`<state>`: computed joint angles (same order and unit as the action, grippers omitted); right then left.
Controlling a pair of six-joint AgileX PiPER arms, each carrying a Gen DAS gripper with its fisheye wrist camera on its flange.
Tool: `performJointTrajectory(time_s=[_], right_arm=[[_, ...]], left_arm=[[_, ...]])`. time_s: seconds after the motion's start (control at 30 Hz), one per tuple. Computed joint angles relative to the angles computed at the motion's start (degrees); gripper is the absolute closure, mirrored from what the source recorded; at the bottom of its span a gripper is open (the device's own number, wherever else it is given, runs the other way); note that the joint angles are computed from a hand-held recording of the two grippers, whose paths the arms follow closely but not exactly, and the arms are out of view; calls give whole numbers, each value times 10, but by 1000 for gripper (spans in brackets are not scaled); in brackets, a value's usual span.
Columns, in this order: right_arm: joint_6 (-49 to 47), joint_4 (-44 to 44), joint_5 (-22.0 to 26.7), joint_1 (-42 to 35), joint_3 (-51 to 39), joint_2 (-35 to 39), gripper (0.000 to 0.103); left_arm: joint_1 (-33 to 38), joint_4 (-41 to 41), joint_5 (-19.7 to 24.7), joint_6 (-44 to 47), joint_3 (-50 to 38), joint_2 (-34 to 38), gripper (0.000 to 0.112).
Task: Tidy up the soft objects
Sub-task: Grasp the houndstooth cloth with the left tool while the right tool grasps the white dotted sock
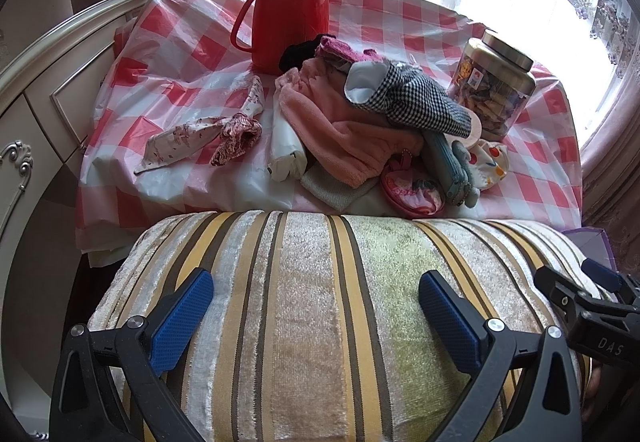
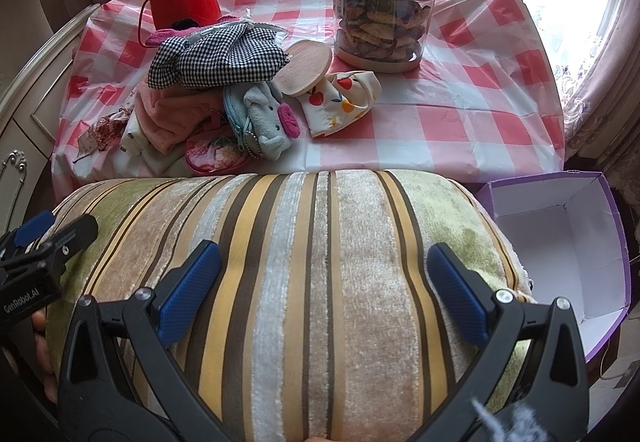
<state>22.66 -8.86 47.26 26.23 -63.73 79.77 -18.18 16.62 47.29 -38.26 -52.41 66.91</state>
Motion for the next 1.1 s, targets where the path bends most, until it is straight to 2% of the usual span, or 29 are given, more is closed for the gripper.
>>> performJointTrajectory(time_s=[0.1,0.13,0.2,0.3,0.43,0.57,0.67,0.73,0.77,0.8,0.83,0.9,1.0,1.1], right_arm=[[-140,129,31,-59,-45,17,0],[-160,152,42,-72,-60,27,0],[-185,168,45,-84,-91,46,0],[-209,157,56,-94,-144,85,0],[-243,182,100,-125,-230,155,0],[-253,189,116,-159,-291,212,0],[-261,211,135,-185,-338,259,0],[-263,211,141,-189,-363,286,0],[-266,214,144,-190,-374,298,0],[-270,219,147,-191,-388,313,0],[-272,221,149,-190,-401,326,0],[-274,219,151,-185,-425,349,0],[-276,214,166,-176,-468,386,0],[-272,209,176,-170,-507,415,0]], left_arm=[[9,-14,-15,35,-28,-6,9],[7,-7,-17,41,-45,3,9],[18,-22,-32,81,-86,33,9],[39,-64,-30,149,-171,108,9],[41,-97,0,237,-296,224,9],[35,-82,44,263,-409,335,9],[35,-78,67,277,-458,395,10],[36,-74,70,282,-469,416,24],[37,-78,69,288,-470,423,42],[36,-76,67,289,-467,426,56],[33,-66,62,283,-460,426,60],[33,-65,42,284,-438,415,77],[39,-78,7,285,-400,383,86],[48,-94,-29,283,-361,349,88]])
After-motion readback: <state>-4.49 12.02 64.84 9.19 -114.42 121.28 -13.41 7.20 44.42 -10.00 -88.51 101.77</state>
